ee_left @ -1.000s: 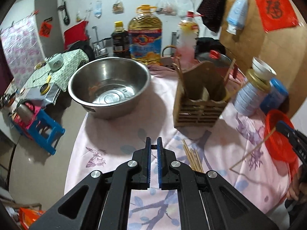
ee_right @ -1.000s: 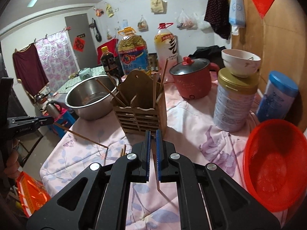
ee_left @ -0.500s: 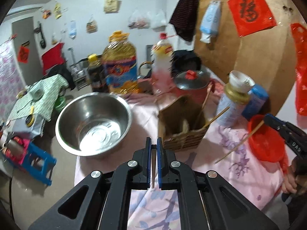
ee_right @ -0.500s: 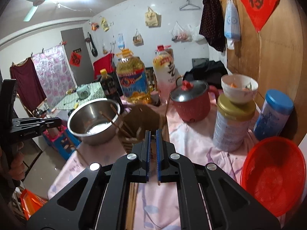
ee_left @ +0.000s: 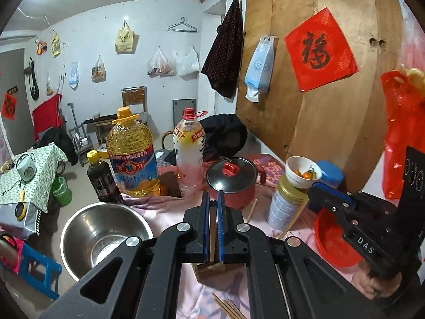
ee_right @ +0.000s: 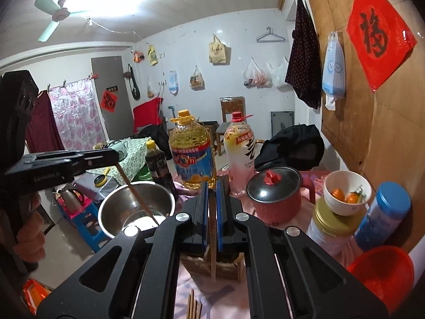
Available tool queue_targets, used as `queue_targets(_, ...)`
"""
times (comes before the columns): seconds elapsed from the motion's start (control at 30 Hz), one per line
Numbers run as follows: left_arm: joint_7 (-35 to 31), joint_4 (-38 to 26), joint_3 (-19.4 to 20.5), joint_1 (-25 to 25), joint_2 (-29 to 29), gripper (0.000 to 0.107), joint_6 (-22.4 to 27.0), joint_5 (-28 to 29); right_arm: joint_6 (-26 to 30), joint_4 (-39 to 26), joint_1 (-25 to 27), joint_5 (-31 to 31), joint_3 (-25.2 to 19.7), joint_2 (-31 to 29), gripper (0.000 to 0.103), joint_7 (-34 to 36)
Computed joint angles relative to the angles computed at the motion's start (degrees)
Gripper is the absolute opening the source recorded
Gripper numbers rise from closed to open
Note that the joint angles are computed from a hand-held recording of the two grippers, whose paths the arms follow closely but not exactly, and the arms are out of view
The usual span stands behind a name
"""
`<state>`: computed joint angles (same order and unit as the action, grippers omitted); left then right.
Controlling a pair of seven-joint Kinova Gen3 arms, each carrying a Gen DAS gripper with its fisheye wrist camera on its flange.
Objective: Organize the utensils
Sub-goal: 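Open both tools above the holder and withdraw them to the pile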
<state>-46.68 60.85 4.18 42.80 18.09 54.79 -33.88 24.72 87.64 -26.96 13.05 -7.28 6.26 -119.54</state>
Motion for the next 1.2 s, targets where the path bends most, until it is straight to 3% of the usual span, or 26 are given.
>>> queue_targets(0.27, -3.28, -3.66, -1.23, -3.06, 5.92, 0.006, 1.59, 5.96, -3.45, -1.94, -1.19, 0.13, 2.47, 5.64, 0.006, -1.6)
queue_targets(0.33, -3.53, -3.37, -1.65, -3.52, 6.67, 0.006, 1.69, 7.09, -1.59, -3.32, -2.01, -0.4, 3.28, 7.6, 0.007, -1.03)
queue_targets(0.43, -2.09, -1.19, -1.92, -4.17, 6.33, 0.023, 0.84, 8.39, 1.7, -4.91, 3.17, -6.73, -1.52, 9.09, 0.011, 2.06)
queue_targets(0.5, 0.39, 0.09, -3.58, -2.45, 5.68, 0.036, 0.93, 6.15, 0.63, -3.91, 4.02, -8.59, -1.72, 8.16, 0.011, 4.23)
queue_targets(0.57, 2.29, 1.08, -4.03, -1.73, 4.95, 0.039, 1.09, 4.34, -0.34, -2.84, 1.44, -7.04, 1.37, 6.63, 0.012, 3.95)
queue_targets(0.67, 5.47, 2.62, -3.97, -1.31, 3.71, 0.047, 1.18, 2.61, -2.03, -1.06, 1.6, -7.54, 1.53, 5.09, 0.016, 4.58)
queue_targets(0.83, 10.36, 4.4, -3.18, 0.33, 2.66, 0.049, 4.35, -0.5, -2.15, 1.56, 0.15, -4.65, 1.91, 3.26, 0.021, 3.01)
queue_targets(1.0, 18.12, 7.04, -2.37, 3.34, 2.1, 0.059, 9.33, -4.2, -4.06, 5.44, 1.69, -9.64, 0.24, 1.19, 0.033, 10.03)
queue_targets(1.1, 23.77, 9.32, -1.36, 5.17, 2.0, 0.063, 13.3, -5.16, -4.55, 7.85, 6.01, -14.71, -4.36, 0.48, 0.034, 17.02)
queue_targets(1.2, 28.93, 13.27, 0.08, 5.59, 1.08, 0.065, 14.22, -4.37, -3.09, 9.88, 5.41, -17.36, -4.34, 0.21, 0.034, 21.16)
